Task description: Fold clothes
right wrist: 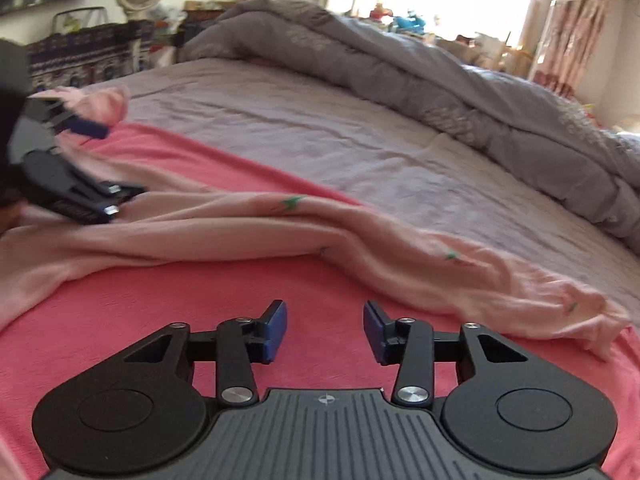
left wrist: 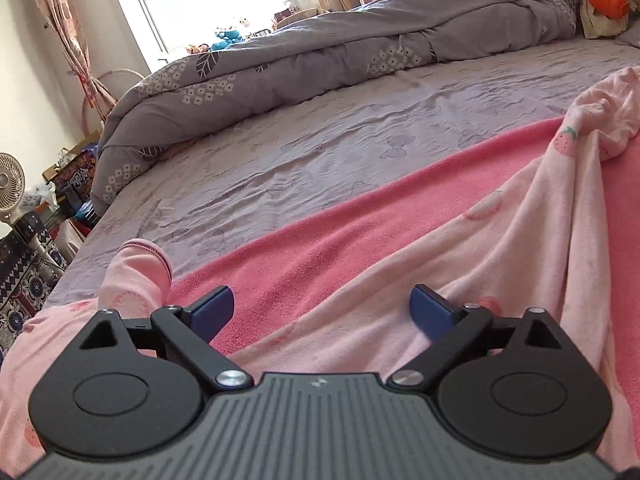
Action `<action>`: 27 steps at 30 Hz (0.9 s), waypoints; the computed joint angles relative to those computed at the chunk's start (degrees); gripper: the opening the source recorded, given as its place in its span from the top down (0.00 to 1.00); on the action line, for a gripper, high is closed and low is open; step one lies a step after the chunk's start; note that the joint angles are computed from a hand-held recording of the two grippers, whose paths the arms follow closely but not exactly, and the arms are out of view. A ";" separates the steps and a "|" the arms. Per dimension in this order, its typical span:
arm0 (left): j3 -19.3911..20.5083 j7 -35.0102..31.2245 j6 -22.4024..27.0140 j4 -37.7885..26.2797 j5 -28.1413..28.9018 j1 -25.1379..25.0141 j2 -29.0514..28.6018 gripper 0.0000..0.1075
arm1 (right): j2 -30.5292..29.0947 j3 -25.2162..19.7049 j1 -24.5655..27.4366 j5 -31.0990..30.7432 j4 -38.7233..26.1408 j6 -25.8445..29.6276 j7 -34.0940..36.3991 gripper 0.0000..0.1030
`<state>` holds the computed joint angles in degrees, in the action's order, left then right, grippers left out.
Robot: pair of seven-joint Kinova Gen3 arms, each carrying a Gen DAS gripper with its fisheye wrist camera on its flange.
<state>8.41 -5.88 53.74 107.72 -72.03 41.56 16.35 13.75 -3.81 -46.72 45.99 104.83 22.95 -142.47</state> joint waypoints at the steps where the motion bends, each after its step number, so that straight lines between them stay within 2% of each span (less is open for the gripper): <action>1: -0.01 0.11 -0.13 0.07 -0.02 -0.04 -0.04 0.08 | 0.80 -2.65 2.57 0.33 -0.11 -1.65 -2.33 0.60; 2: -0.01 0.20 -0.04 0.13 -0.12 0.02 0.01 0.08 | 1.91 -4.62 4.92 0.08 -0.90 -2.97 -4.66 0.56; 4: 0.01 0.22 0.18 0.09 -0.23 0.12 0.08 0.08 | 4.69 -5.65 8.55 -2.05 -3.48 -6.96 -9.32 0.49; 7: -0.02 0.40 -0.68 0.37 -0.05 -0.33 -0.30 0.08 | 8.99 -2.40 10.20 -8.71 -7.71 -12.25 -16.31 0.45; 9: -0.08 0.61 -1.94 0.69 0.32 -1.00 -0.77 0.08 | 10.79 1.53 8.08 -10.42 -10.02 -12.67 -20.97 0.66; 10: -0.13 0.78 -2.70 0.91 0.51 -1.38 -1.08 0.08 | 11.30 2.90 7.12 -10.09 -10.58 -12.43 -23.30 0.90; 12: -0.24 0.82 -4.80 1.33 1.51 -2.57 -1.92 0.07 | 10.24 4.24 6.42 -7.49 -8.96 -13.37 -27.96 0.90; 14: -0.35 0.62 -6.62 1.64 2.54 -3.65 -2.62 0.06 | 6.61 8.86 2.55 -2.86 -5.19 -12.06 -32.62 0.91; 19: -0.23 0.30 -5.66 1.27 2.70 -3.23 -2.35 0.06 | -2.48 22.13 -8.42 8.79 3.86 -0.77 -43.09 0.91; 21: -0.07 0.06 -3.88 0.80 2.22 -2.34 -1.74 0.06 | -4.48 27.44 -13.37 13.45 7.01 2.99 -45.04 0.85; 22: 0.03 -0.14 -2.53 0.46 1.81 -1.66 -1.27 0.06 | -4.74 30.07 -15.16 15.78 8.49 3.49 -47.37 0.75; 23: 0.16 -0.38 -0.71 0.01 1.26 -0.73 -0.59 0.06 | -4.43 32.24 -15.90 17.75 9.49 3.06 -49.70 0.56; 24: 0.28 -0.69 1.20 -0.48 0.70 0.26 0.14 0.06 | -3.77 34.14 -15.74 18.83 10.02 1.69 -52.03 0.49; 27: 0.64 -1.38 5.86 -1.08 -0.23 2.80 1.30 0.06 | -1.08 36.11 -9.71 18.80 8.89 -5.26 -59.02 0.46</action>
<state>9.05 -7.26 59.60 106.64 -72.27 44.36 17.65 12.67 32.30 -56.43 64.79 113.72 17.69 -201.49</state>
